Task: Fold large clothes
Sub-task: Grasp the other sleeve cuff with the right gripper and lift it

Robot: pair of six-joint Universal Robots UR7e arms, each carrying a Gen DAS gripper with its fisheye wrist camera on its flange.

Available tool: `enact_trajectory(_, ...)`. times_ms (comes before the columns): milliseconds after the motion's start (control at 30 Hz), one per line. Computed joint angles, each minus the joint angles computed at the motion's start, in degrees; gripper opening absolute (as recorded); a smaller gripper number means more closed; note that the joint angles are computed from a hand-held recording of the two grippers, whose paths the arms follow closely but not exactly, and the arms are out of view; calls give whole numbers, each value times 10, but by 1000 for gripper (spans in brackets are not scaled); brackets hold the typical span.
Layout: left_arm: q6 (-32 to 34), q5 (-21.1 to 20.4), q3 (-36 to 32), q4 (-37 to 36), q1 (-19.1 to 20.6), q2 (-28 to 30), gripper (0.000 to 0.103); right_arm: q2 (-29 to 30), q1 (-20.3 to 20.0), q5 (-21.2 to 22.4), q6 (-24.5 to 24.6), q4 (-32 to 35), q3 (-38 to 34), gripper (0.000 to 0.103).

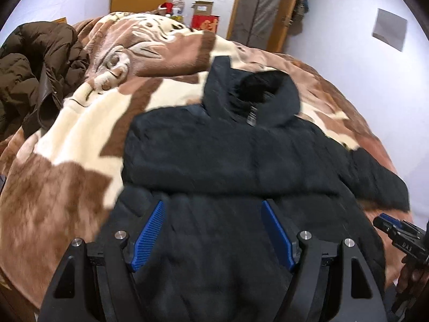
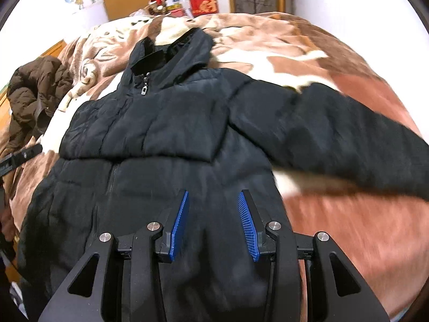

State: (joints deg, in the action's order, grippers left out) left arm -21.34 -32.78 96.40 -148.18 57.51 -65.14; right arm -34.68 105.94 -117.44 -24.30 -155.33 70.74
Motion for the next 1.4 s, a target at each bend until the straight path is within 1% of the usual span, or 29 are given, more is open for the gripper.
enact_trajectory(133,-48,3,28,39,-32,-15,76,-56,-5,-2,17,-28,71,41)
enact_trajectory(300,-84,3,44,60,-54,-19,76,-99,-15,4,25,-48,117,41)
enact_trajectory(400,-96,3,41,70,-58,-11,76,-110,-20,6,37,-53,126,41)
enact_trajectory(567,-75,6,27,63,-56,7,76,-113,-32,-1,59,-52,117,41)
enact_trajectory(633,-72,7,17,67,-52,15,76,-111,-39,-2,67,-51,109,43)
enact_trajectory(700,-67,4,4,69,-44,25,76,-105,-48,1,81,-43,94,52)
enact_trajectory(867,-41,3,-35,70,-25,56,76,-82,-74,-3,118,-20,37,53)
enact_trajectory(1033,-10,0,-87,72,-2,95,76,-46,-108,-4,157,23,-51,55)
enact_trajectory(1100,0,-2,-107,74,8,109,76,-33,-119,-5,176,43,-84,62)
enact_trajectory(1133,2,-2,-117,78,12,116,76,-26,-126,-3,185,49,-100,62)
enact_trajectory(1233,6,-3,-139,89,23,132,76,-12,-143,14,206,56,-139,62)
enact_trajectory(1300,8,-4,-146,93,28,137,76,-4,-152,38,220,55,-161,62)
enact_trajectory(1400,-3,-7,-152,105,34,143,76,6,-162,57,242,35,-185,62)
